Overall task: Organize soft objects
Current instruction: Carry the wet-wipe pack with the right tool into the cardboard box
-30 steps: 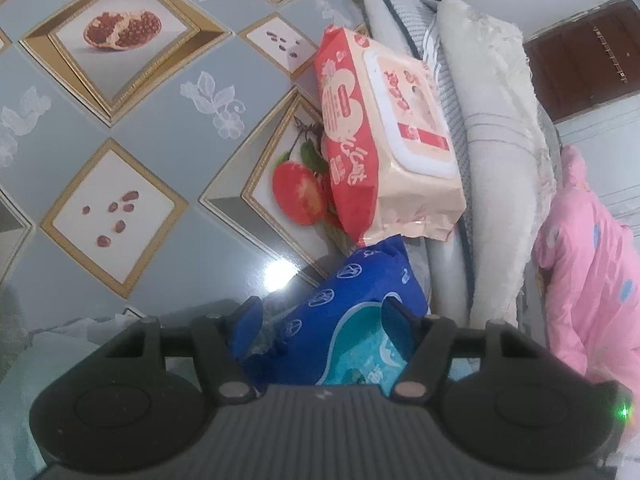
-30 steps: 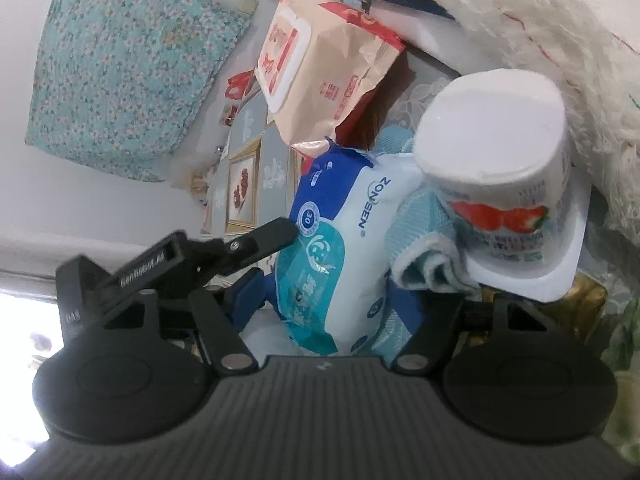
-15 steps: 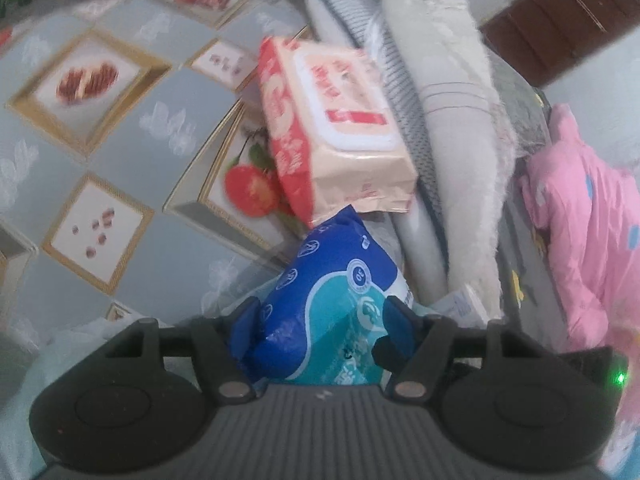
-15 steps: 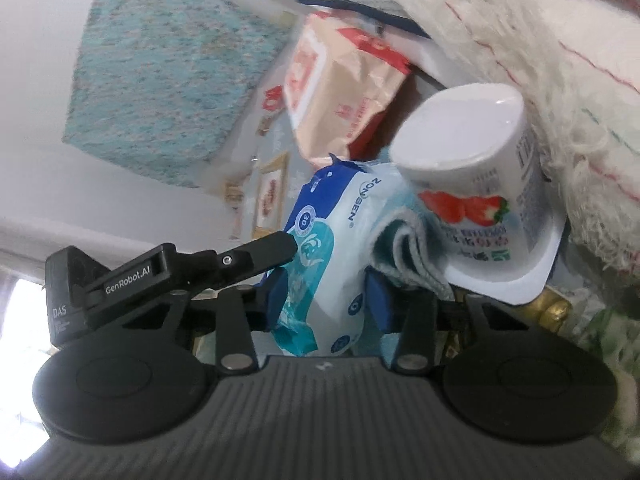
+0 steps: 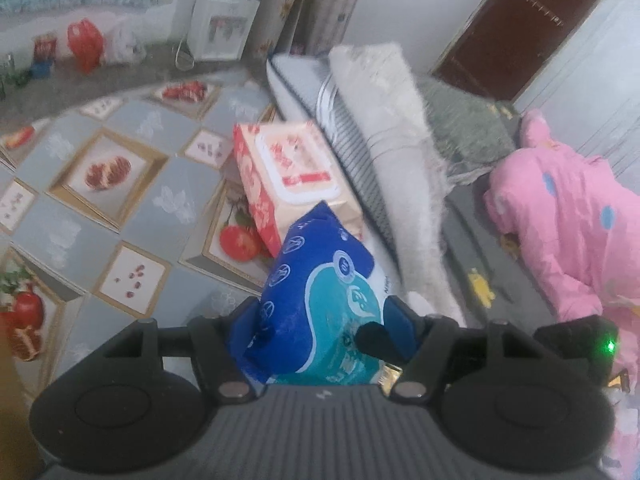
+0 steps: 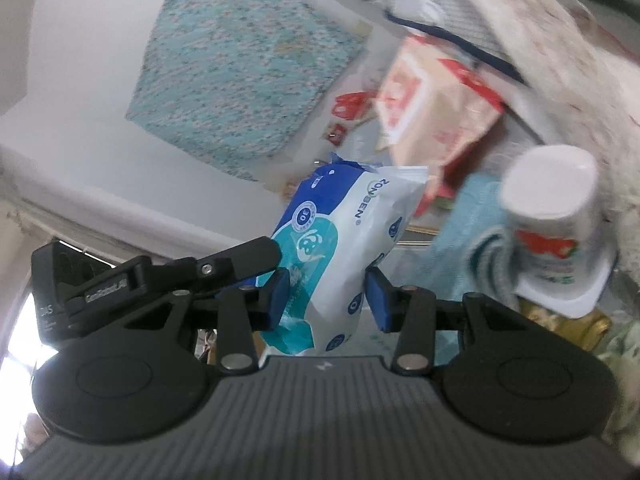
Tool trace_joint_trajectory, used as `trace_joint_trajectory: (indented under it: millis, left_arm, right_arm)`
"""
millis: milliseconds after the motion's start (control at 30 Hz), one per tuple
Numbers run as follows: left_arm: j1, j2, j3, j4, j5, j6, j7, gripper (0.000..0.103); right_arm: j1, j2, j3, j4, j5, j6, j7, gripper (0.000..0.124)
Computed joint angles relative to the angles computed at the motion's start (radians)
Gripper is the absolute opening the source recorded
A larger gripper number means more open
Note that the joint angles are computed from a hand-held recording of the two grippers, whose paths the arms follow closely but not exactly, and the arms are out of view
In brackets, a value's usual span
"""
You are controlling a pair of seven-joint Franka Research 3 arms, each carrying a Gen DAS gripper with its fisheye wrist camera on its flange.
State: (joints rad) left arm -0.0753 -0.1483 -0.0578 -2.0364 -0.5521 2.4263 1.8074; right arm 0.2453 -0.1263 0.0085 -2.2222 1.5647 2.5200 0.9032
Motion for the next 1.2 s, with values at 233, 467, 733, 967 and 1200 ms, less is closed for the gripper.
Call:
trace_joint_trajectory:
  millis: [233,467,733,967,1200]
  left_arm:
    - [-0.017,-0.213,0.061,-0.158,-0.055,0.056,0.015,0.067]
    - [0.0,-0.46,0.162,-0.353,0.004,0.142,-0.062,0.068]
    - [0.109,-0.581,0.272,-0.467,0.169,0.164,-0.206,0.069]
    - [0.121,-0.527,0.44,-0.492,0.107,0.157,-0.206,0.068]
    - [0.167,-0.468,0.52,-0.524,-0.044,0.124,-0.11,0.068]
  right_arm:
    - [0.037,-0.109,0.01,-0.014,-0.021,-0.024,-0.022,0.042]
    - [0.125,-0.102,0.048,0.077,-0.128,-0.056,0.008,0.042]
    - [0.22,0.076,0.131,0.279,-0.247,-0.099,0.1,0.043]
    - [0.29,0.27,0.207,0.483,-0.594,-0.083,0.335,0.043]
    - [0.375,0.379,0.22,0.608,-1.019,-0.097,0.509,0.042]
